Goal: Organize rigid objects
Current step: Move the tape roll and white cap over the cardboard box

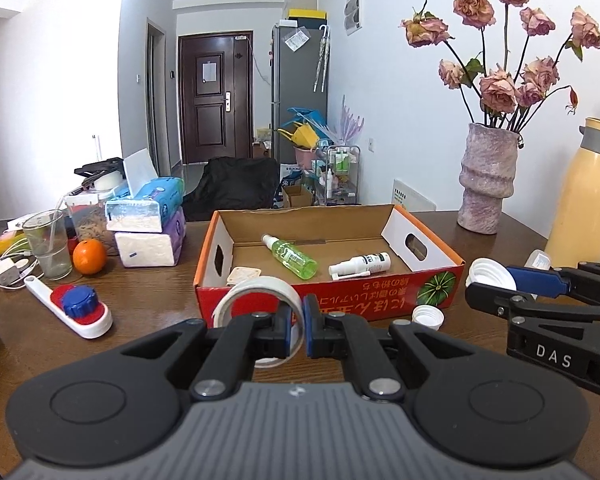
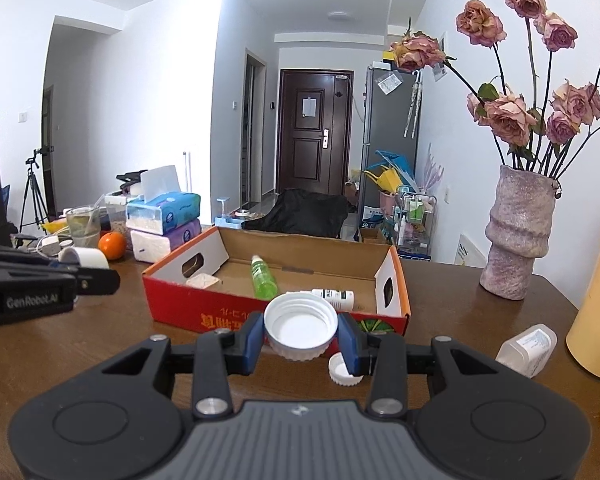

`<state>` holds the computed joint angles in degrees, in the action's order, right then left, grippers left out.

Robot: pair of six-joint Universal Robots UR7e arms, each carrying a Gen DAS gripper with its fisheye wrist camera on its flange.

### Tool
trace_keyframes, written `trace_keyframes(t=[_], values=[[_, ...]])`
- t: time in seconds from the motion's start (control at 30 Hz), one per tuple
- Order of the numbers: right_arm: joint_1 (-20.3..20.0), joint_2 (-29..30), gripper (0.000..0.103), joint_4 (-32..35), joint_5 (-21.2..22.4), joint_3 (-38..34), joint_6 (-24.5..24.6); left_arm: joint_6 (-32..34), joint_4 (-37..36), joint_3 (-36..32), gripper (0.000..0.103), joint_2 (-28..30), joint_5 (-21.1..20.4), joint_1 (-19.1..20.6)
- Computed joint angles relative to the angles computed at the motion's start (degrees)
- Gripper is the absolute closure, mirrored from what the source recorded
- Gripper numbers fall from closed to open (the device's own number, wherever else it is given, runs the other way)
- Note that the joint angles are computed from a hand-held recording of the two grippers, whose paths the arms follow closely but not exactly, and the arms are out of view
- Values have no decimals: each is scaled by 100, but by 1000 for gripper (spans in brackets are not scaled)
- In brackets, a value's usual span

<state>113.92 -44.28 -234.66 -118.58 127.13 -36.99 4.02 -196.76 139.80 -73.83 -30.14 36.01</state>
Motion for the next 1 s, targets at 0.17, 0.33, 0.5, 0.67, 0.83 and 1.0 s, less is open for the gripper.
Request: trace_keyframes(t=[0.17,0.33,0.5,0.67,0.83,1.0], values=[[-70,-4,64,225,21,-227,58,151,-68,-254,96,226,-73,153],[-147,-7,64,504,25,-494,166,293,-97,-561,96,443,-92,316],[-231,35,64,747,67,-793,207,434,-129,-937,96,688,-108,512],[-322,121,64,1025,94,-1120,286,617,-206,-1328,96,945,-118,715],[-420,223,64,1357,116,-1503,406,881,-318,-1761,96,1258,-91,908],[-529,366,64,1695,209,-1891,458,1168,-403,-2209,96,1598,-12,1106]])
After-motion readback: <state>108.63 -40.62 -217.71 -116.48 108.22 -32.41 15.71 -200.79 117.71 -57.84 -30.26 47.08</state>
